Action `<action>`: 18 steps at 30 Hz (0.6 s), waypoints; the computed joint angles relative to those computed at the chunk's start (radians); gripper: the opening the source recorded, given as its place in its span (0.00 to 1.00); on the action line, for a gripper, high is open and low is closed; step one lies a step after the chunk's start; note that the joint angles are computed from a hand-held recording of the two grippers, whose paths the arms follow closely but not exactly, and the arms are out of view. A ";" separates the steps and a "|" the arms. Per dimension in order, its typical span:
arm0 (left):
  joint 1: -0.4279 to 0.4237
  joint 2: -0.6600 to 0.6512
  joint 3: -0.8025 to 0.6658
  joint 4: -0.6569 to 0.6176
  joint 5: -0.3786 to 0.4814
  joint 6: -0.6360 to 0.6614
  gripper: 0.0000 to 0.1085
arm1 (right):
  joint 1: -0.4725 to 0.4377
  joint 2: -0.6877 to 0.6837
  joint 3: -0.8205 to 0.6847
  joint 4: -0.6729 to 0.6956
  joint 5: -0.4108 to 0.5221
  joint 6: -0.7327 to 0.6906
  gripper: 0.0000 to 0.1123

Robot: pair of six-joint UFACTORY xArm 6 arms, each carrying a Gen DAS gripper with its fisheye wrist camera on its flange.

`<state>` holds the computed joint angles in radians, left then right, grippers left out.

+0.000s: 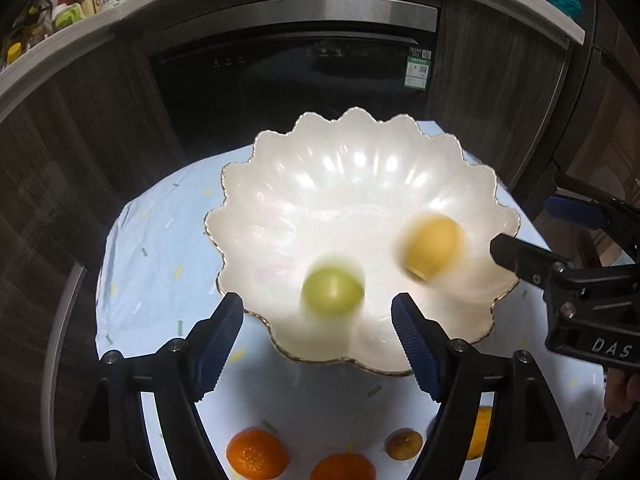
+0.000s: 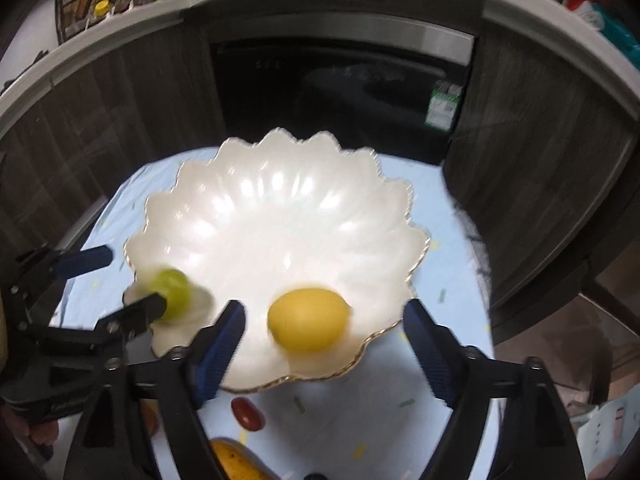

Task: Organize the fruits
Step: 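Open both tools to drop the apple and lemon into the bowl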

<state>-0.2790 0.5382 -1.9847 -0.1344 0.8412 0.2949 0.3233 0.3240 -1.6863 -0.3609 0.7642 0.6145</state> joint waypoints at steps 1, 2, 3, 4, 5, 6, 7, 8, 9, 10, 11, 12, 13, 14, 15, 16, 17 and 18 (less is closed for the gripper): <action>0.000 -0.003 0.001 0.007 -0.003 -0.007 0.71 | 0.000 -0.004 0.000 -0.005 0.002 0.011 0.75; 0.001 -0.008 0.004 0.012 -0.007 -0.014 0.72 | -0.001 -0.007 0.000 -0.011 0.003 0.019 0.75; 0.002 -0.013 0.008 0.018 -0.010 -0.023 0.73 | 0.000 -0.012 0.003 -0.025 0.004 0.033 0.75; 0.003 -0.018 0.013 0.024 -0.013 -0.033 0.76 | 0.002 -0.017 0.006 -0.037 0.002 0.045 0.75; 0.004 -0.023 0.017 0.029 -0.018 -0.042 0.78 | 0.002 -0.022 0.009 -0.044 0.002 0.051 0.75; 0.005 -0.032 0.028 0.035 -0.025 -0.051 0.78 | 0.005 -0.027 0.012 -0.053 0.004 0.060 0.75; 0.006 -0.037 0.033 0.038 -0.030 -0.055 0.79 | 0.007 -0.033 0.016 -0.062 0.005 0.070 0.75; 0.008 -0.046 0.044 0.043 -0.036 -0.061 0.79 | 0.008 -0.037 0.020 -0.066 0.003 0.075 0.75; 0.008 -0.051 0.049 0.045 -0.038 -0.064 0.79 | 0.010 -0.044 0.026 -0.068 0.001 0.080 0.75; 0.010 -0.058 0.056 0.050 -0.040 -0.070 0.79 | 0.012 -0.050 0.031 -0.070 0.000 0.085 0.75; 0.011 -0.066 0.066 0.052 -0.043 -0.072 0.79 | 0.014 -0.053 0.033 -0.072 -0.002 0.088 0.75; 0.012 -0.074 0.074 0.050 -0.045 -0.071 0.79 | 0.016 -0.058 0.039 -0.077 -0.005 0.094 0.75; 0.013 -0.085 0.087 0.050 -0.050 -0.073 0.79 | 0.018 -0.064 0.044 -0.079 -0.007 0.098 0.75; 0.014 -0.092 0.096 0.050 -0.053 -0.074 0.79 | 0.021 -0.066 0.046 -0.080 -0.006 0.100 0.75; 0.015 -0.102 0.108 0.051 -0.059 -0.075 0.79 | 0.023 -0.071 0.050 -0.082 -0.007 0.104 0.75; 0.015 -0.112 0.120 0.053 -0.065 -0.077 0.79 | 0.025 -0.076 0.055 -0.086 -0.008 0.108 0.75; 0.015 -0.117 0.126 0.056 -0.068 -0.079 0.79 | 0.027 -0.078 0.056 -0.087 -0.007 0.109 0.75; 0.016 -0.125 0.136 0.060 -0.072 -0.083 0.79 | 0.029 -0.080 0.057 -0.090 -0.005 0.111 0.75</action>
